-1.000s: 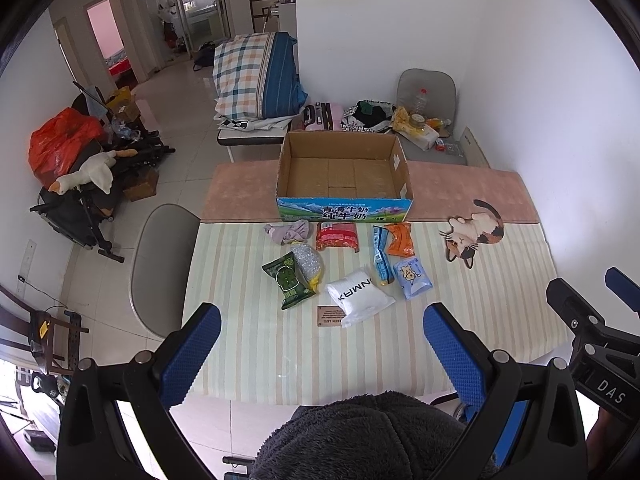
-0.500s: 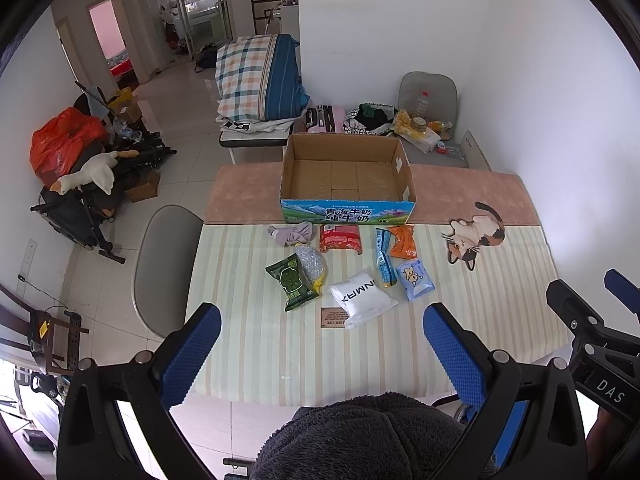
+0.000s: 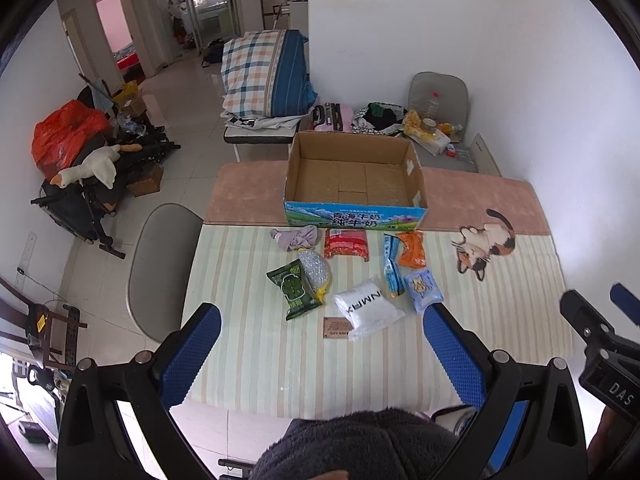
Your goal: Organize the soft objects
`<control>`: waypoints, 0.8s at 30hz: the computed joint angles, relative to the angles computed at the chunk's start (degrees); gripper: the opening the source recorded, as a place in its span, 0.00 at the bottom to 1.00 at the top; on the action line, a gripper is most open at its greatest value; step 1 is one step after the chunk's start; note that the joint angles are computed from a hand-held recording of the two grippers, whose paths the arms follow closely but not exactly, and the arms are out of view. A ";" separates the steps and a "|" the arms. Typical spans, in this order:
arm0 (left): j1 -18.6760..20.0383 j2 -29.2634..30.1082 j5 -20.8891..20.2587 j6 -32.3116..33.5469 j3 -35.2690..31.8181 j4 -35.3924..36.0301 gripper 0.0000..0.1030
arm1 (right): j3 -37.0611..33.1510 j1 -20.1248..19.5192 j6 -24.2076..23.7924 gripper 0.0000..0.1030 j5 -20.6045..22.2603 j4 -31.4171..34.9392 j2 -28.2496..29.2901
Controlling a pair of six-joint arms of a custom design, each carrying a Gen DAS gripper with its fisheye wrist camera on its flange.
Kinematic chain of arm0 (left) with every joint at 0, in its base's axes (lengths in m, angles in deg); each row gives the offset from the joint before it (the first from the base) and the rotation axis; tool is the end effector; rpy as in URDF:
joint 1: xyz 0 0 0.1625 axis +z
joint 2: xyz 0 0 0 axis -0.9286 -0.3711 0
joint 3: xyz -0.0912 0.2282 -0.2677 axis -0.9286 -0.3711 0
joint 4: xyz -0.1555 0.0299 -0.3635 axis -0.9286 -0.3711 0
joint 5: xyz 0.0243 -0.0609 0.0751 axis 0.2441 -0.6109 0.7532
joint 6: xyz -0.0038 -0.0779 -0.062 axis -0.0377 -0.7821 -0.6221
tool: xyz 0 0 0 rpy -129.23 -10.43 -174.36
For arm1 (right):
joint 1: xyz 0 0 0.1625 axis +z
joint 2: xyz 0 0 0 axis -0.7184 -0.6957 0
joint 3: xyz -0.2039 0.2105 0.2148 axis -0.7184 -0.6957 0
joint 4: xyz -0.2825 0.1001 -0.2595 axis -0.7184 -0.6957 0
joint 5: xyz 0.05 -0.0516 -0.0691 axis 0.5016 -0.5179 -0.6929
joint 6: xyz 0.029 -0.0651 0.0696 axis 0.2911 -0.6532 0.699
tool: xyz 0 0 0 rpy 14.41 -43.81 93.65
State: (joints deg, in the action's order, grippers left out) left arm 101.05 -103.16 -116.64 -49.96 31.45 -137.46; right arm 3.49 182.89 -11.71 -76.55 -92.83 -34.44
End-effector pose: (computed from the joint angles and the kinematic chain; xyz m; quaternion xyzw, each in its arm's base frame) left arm -0.4332 -0.5211 0.3291 0.1415 0.9036 -0.1977 0.3527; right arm 0.4485 -0.3570 0.3544 0.0375 -0.8516 0.3222 0.4117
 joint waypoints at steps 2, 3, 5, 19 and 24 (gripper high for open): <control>2.23 2.10 0.19 0.42 -0.36 -2.02 1.00 | 2.10 -2.25 -3.61 1.00 0.57 -5.16 -0.52; 3.59 3.74 -0.51 0.19 -1.57 -1.62 1.00 | 2.68 -3.86 -5.49 1.00 1.03 -6.93 -0.43; 6.58 6.32 -2.88 0.45 -2.75 -2.72 1.00 | 3.85 -7.14 -9.25 1.00 2.02 -10.53 -0.02; 23.77 25.46 -27.08 -3.01 -8.05 -7.67 0.88 | 8.47 -34.05 -36.00 1.00 12.37 -29.71 9.24; 26.94 31.89 -33.89 -6.27 -11.70 -10.52 0.88 | 5.92 -40.14 -40.92 1.00 15.12 -30.70 13.26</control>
